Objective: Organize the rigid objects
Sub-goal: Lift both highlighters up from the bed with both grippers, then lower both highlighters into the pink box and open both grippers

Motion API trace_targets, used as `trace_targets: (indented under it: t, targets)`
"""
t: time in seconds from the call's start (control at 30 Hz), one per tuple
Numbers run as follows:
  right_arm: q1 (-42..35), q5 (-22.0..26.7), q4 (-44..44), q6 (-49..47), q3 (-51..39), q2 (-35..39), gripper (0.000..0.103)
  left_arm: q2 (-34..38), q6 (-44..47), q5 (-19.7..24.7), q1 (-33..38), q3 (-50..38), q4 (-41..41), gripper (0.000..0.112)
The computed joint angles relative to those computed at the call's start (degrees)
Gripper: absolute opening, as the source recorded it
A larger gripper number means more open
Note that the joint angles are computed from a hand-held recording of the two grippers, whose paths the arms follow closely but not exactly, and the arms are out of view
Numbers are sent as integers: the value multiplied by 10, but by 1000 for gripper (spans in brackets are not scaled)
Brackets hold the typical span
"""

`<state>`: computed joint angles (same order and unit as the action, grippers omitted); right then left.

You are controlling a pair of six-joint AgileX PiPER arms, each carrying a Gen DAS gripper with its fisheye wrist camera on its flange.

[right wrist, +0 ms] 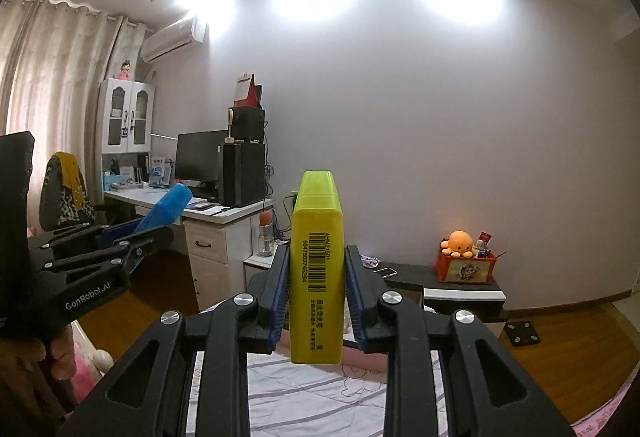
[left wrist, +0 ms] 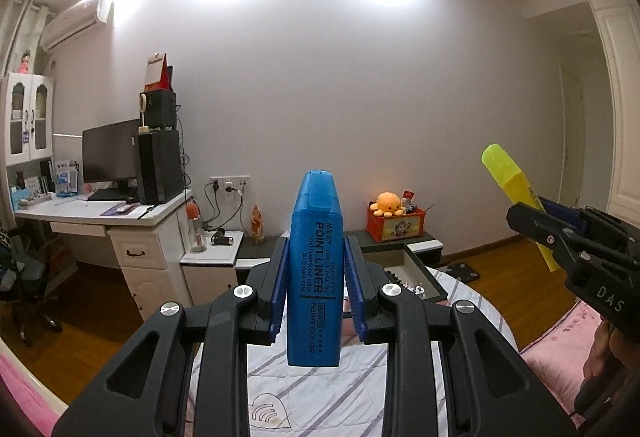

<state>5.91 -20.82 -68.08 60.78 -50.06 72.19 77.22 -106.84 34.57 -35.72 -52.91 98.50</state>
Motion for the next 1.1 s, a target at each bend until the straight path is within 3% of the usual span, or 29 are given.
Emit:
trace_targets:
  t: [0.37, 0.53, 0.77, 1.0, 1.1]
  targets:
    - [-16, -14, -36, 29, -28, 34, 27, 28, 33, 16, 2, -31, -25, 27]
    - [-32, -28, -39, 28, -51, 69, 27, 75, 64, -7, 26, -76, -41, 27]
    - [-52, -43, -77, 68, -132, 177, 27, 181, 143, -51, 67, -185, -93, 27]
    - [-64, -31, -171, 175, -276, 318, 27, 325, 351, -76, 107, -375, -256, 27]
    - [-64, -22, -236, 246, -341, 371, 27, 395, 472, -82, 123, -476, -362, 27]
